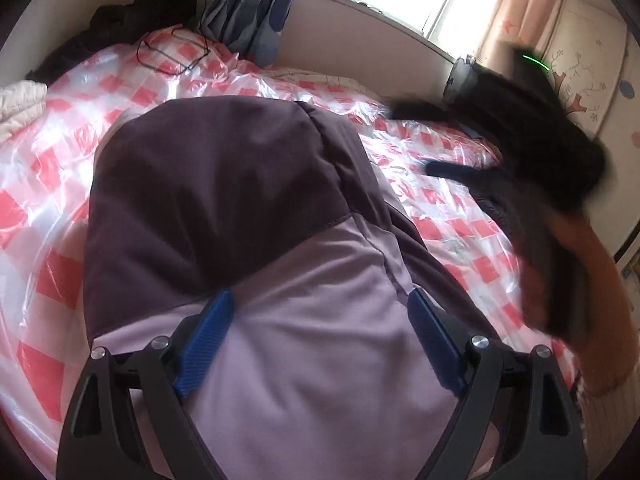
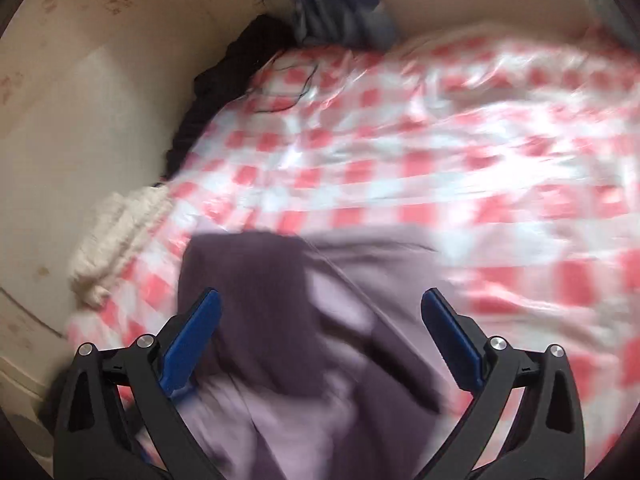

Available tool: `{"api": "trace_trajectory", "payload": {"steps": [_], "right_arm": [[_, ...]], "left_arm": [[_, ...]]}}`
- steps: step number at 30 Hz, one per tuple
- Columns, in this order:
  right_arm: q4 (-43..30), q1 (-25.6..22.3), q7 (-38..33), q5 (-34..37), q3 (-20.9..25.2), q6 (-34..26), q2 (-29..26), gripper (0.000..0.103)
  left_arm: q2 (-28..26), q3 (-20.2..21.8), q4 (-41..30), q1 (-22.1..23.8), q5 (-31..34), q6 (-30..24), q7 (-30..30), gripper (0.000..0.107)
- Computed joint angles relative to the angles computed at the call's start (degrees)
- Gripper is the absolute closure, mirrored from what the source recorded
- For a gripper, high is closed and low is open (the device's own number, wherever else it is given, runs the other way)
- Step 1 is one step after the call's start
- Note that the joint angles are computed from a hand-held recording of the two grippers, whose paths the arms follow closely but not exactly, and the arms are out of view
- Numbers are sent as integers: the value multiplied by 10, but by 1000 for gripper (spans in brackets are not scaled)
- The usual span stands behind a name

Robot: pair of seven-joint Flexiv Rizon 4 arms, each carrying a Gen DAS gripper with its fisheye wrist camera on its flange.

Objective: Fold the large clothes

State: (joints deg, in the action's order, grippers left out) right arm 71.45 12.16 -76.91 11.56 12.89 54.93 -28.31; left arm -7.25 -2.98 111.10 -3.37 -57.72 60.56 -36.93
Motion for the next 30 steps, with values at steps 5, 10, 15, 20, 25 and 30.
{"api": "trace_trajectory", "payload": {"steps": [5,10,15,20,25,30], "right_arm": [[-28,60,74,42,-108,47,-107,6],[-22,23,62,31,-73,33,-97,7],[157,-64,46,-78,59,184,39,7],[316,-25,142,-272,8,104,119,7],[337,-83,146,-179,64,120,117,7],[481,63,233,-292,-91,267,238,7]], "left_arm": [[5,0,0,11,-71,-56,41,22],[-1,7,-9,13,-65,-89,25,21],[2,10,0,16,-78,-80,32,21],[10,14,6,16,-78,-86,25,21],[20,24,0,28,-79,-135,-10,21],[42,44,7,43,-74,-161,-33,21]]}}
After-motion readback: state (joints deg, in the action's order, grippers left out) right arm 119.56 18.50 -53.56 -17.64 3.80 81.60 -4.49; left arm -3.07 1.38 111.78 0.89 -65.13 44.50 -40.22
